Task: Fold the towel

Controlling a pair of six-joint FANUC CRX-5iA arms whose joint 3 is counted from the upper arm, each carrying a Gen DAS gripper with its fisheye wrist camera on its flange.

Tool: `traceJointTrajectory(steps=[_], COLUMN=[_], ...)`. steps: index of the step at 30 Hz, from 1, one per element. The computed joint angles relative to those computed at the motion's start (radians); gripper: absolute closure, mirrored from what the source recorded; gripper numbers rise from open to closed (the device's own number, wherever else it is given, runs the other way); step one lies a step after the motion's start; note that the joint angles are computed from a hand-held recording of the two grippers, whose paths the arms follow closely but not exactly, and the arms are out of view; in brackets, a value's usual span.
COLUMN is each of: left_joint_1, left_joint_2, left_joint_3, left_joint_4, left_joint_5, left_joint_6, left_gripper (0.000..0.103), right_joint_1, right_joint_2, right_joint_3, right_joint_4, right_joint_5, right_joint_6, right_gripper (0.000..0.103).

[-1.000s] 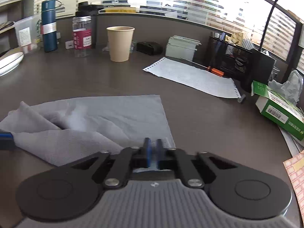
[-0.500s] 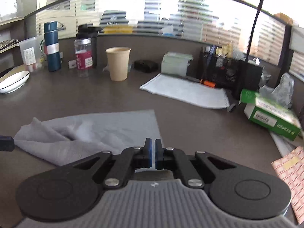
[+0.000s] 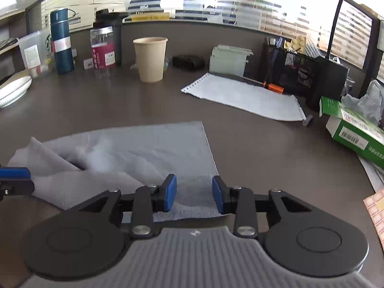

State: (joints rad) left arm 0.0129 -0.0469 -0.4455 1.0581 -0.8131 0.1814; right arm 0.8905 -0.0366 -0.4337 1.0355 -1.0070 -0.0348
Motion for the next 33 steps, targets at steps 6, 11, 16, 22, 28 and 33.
traceJointTrajectory(steps=[6, 11, 16, 22, 28, 33], left_joint_1=[-0.003, -0.003, 0.004, 0.03, 0.093, 0.081], left_joint_2=[0.004, 0.008, -0.008, -0.047, -0.072, -0.092], left_joint_3=[0.003, 0.005, -0.008, -0.034, -0.057, -0.076], left_joint_4=[0.0, 0.009, 0.056, 0.114, 0.119, 0.116], left_joint_5=[0.011, -0.001, -0.024, -0.093, -0.31, -0.217], left_joint_6=[0.002, -0.009, -0.041, -0.092, -0.151, -0.127], left_gripper=[0.094, 0.103, 0.103, 0.103, 0.102, 0.099], right_joint_1=[0.001, -0.004, 0.006, 0.03, 0.093, 0.149], right_joint_2=[-0.008, -0.023, -0.045, -0.085, -0.125, -0.156], right_joint_3=[-0.014, -0.033, -0.056, -0.087, -0.122, -0.142], right_joint_4=[0.016, 0.036, 0.091, 0.142, 0.148, 0.077], right_joint_5=[0.011, 0.029, 0.01, -0.02, -0.083, -0.16], right_joint_6=[-0.009, -0.034, -0.077, -0.133, -0.188, -0.221], right_gripper=[0.096, 0.098, 0.1, 0.1, 0.1, 0.1])
